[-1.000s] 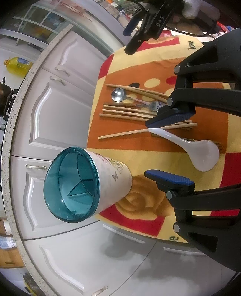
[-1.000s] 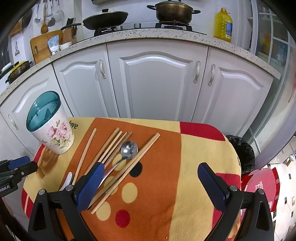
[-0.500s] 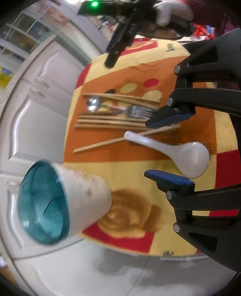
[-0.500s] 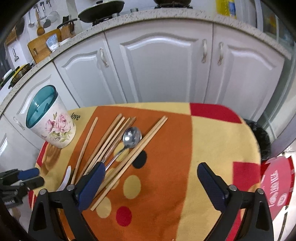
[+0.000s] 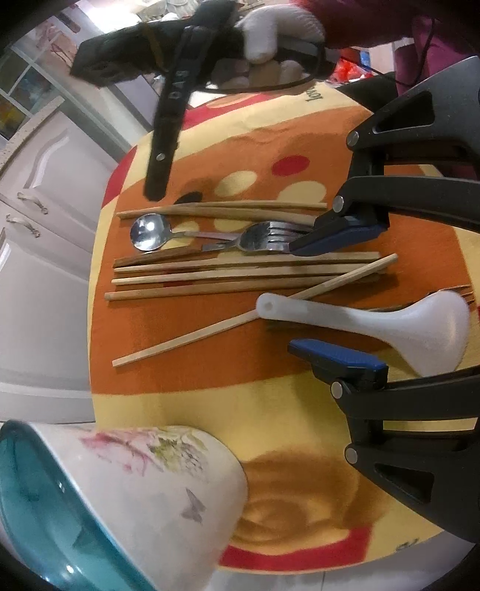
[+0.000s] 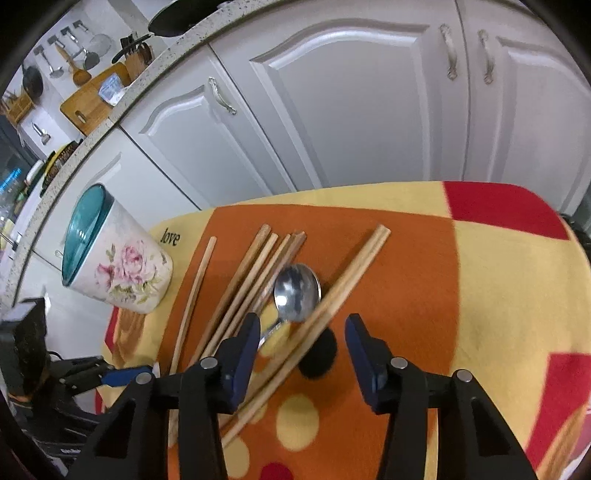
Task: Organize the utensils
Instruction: 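Grasp the white ceramic spoon with the left tool while the right tool grasps the steel spoon, then lift both spoons and drop them into the teal-topped utensil holder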
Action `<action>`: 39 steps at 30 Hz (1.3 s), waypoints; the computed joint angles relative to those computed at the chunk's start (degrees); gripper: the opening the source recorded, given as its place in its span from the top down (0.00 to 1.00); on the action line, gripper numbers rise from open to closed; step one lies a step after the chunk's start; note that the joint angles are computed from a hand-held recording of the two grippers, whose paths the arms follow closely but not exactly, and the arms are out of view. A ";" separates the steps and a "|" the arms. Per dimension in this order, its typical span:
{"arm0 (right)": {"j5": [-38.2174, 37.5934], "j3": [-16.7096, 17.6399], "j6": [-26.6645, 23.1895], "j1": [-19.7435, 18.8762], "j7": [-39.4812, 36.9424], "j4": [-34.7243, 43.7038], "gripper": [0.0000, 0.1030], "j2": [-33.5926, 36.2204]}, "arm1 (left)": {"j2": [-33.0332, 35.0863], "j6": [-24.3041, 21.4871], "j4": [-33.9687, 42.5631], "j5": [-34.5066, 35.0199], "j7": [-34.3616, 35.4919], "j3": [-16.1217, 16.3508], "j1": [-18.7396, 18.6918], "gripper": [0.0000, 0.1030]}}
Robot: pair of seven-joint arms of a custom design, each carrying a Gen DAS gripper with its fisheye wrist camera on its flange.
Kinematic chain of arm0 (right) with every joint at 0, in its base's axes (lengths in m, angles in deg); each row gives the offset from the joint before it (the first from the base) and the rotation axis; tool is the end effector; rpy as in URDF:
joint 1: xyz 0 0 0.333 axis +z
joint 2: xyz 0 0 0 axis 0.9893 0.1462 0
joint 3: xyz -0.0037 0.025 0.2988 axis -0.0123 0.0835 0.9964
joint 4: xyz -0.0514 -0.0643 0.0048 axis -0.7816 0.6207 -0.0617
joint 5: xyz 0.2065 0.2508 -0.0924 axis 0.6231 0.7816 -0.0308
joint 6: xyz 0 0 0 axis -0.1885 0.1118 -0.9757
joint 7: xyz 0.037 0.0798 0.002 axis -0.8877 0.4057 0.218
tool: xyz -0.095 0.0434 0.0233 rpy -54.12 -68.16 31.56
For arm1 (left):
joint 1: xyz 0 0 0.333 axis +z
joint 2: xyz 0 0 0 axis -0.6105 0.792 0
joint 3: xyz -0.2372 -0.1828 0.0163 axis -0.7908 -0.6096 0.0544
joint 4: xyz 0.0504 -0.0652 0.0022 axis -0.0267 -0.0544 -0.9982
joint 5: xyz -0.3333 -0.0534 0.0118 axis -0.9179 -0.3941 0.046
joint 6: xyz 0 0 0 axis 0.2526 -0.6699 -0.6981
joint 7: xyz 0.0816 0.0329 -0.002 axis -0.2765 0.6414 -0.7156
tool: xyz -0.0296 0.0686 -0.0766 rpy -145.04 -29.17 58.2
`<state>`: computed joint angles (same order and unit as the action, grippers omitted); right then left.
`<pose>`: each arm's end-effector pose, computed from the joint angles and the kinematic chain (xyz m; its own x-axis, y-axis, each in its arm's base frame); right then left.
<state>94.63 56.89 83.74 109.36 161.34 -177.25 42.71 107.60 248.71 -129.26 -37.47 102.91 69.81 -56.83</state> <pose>0.5723 0.3884 0.3489 0.3442 -0.8550 -0.3879 -0.8762 -0.1440 -0.4600 0.4762 -0.3577 0.3588 -0.1692 -0.9463 0.2754 -0.9351 0.0659 -0.3481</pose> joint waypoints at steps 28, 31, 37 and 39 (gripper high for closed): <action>0.46 1.65 -5.19 -0.85 -11.20 11.53 0.98 6.58 | -8.93 8.59 -9.98 -3.02 -1.10 0.27 1.94 0.89; 2.20 2.99 -0.04 -1.23 -13.91 4.56 0.98 1.27 | -11.69 11.09 -12.58 -2.00 -3.95 0.95 1.20 0.89; 3.16 3.44 6.22 -0.67 -16.30 -3.35 0.97 -6.04 | -18.56 13.99 -17.42 4.13 -11.51 2.99 -0.22 0.89; 2.60 2.88 7.11 -0.28 -16.50 -4.46 0.97 -7.56 | -20.11 14.29 -18.17 6.08 -13.22 3.13 -0.13 0.89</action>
<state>97.22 59.77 90.85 109.09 144.84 -181.71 35.15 87.49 263.00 -147.42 -31.38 89.68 72.94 -56.96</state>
